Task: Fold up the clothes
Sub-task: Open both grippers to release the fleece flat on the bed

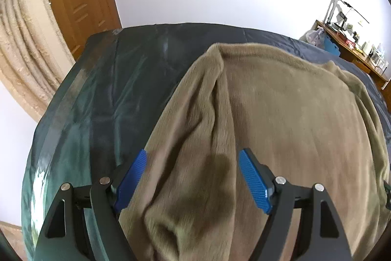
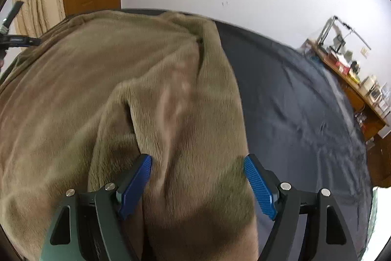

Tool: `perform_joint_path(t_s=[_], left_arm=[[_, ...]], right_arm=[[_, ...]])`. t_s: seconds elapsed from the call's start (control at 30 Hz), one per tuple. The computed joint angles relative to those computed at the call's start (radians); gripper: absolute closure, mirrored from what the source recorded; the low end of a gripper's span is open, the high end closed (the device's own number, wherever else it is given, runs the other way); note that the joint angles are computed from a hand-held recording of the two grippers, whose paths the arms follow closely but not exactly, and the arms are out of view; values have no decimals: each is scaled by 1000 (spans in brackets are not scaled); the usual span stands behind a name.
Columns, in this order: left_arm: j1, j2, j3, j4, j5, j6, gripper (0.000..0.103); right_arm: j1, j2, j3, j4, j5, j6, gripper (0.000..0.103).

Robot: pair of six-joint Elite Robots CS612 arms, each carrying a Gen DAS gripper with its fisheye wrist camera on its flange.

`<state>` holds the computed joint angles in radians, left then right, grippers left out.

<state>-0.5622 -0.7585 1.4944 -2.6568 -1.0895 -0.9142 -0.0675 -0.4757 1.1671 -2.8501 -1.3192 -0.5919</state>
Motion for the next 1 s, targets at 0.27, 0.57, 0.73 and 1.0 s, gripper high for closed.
perform_joint_path(t_s=[0.27, 0.57, 0.73, 1.0], left_arm=[[-9, -17, 72, -24, -25, -123, 20], [-15, -23, 99, -43, -26, -130, 20], [-12, -27, 112, -59, -31, -120, 20], [-29, -57, 152, -57, 27, -129, 20]], right_arm=[[34, 65, -76, -174, -300, 93, 22], [13, 192, -362, -6, -370, 220, 16], [20, 244, -465, 30, -418, 215, 13], [20, 217, -397, -33, -415, 206, 12]])
